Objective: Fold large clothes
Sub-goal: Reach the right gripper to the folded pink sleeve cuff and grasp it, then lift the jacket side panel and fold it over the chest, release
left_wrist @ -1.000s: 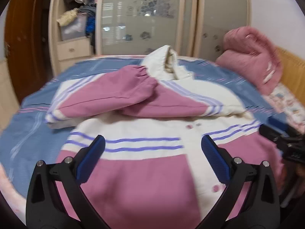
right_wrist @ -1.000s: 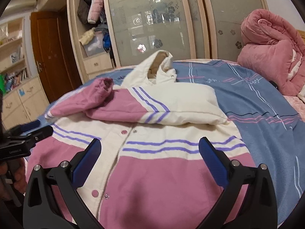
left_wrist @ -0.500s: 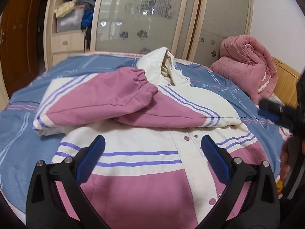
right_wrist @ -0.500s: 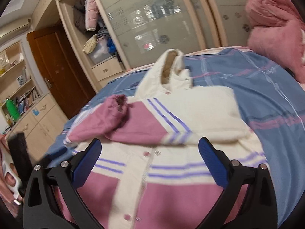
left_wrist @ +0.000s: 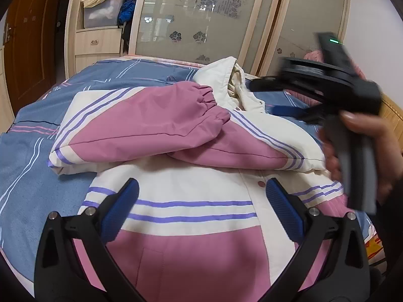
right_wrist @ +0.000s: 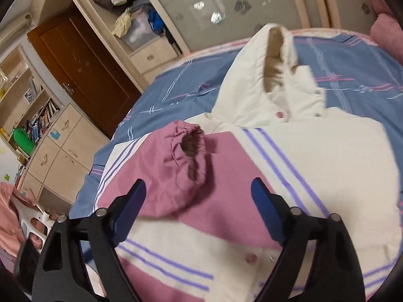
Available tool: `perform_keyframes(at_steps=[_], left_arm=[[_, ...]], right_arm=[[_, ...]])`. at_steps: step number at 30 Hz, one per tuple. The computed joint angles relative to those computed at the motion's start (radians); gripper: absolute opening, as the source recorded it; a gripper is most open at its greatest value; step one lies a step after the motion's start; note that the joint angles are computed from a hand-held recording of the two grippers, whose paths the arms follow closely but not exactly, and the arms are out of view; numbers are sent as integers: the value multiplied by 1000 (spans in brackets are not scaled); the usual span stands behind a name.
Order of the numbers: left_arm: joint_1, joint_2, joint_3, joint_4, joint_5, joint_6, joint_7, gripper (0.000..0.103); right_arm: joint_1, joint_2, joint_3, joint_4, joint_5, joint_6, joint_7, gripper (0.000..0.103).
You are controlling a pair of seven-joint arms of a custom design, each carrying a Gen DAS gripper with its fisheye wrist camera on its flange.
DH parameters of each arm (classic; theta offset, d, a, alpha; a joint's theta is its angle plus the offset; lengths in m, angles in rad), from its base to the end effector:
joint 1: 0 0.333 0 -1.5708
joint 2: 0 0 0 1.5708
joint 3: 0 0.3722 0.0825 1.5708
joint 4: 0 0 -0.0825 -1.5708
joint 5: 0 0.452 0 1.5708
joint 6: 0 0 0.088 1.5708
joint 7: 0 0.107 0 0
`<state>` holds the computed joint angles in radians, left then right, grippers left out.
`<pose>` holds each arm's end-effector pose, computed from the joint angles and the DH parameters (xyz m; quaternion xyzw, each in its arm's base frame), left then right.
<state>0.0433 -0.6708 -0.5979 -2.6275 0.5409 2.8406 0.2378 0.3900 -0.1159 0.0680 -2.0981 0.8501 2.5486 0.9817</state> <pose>0.3542 -0.2767 0.5144 -0.7053 0.5355 -0.3624 0.2907 0.5563 0.2649 0.5598 -0.7780 0.4810 0.0144 0.4040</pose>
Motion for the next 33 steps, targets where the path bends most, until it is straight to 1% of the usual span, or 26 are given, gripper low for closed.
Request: perform_keyframes(at_steps=[2,4,6,8,10,11,13,14,17,20,23,24,27,28,30,33], left_arm=[[-2,-5,3,-2,1,-10,3,101],[-6,-7,11,-5,1,-8,7,101],[-6,-11,15,-8,2,-4,10,101],[-3,-14,15,-8,2,-3,12,101],[-3,-16,19,-11,-1,2,14,101],[-2,-16,19,-12,-2,4,14,101],[-1,-16,18,-12,-5,3,18,101],[0,-17,18,-11,-6,2,19,101],[1,-16,15,-9,-9,1,19,101],[5,-14,13,-8,-11,6,17,101],[5,-10,10,-7,-13,7,17,101],[5,-8,9,-6,-13,7,18,101],[2,-1,7,-3,-12,5,21,101],[1,1,7,-2,-11,6,23,101],[-4,7,8,1,-10,7,28,101],[-9,17,10,5,-7,9,38,101]], right_arm=[[2,52,23,47,-95,14,61,80],[4,93,34,88,-144,3,94,73],[6,127,47,122,-180,-5,116,63],[9,158,60,154,-211,-23,127,59],[8,182,71,178,-219,-41,124,52],[7,190,76,187,-217,-46,116,39],[13,191,88,181,-231,-3,92,27],[15,185,93,173,-230,18,66,11],[20,164,98,152,-223,62,22,10],[22,117,91,119,-176,112,-16,9],[21,79,70,107,-136,143,-23,9],[18,71,59,110,-128,141,-29,9],[3,47,33,108,-136,171,-8,9],[-6,37,19,106,-133,170,-4,9],[-27,14,0,84,-158,215,29,9],[-66,-12,-37,50,-191,245,75,9]])
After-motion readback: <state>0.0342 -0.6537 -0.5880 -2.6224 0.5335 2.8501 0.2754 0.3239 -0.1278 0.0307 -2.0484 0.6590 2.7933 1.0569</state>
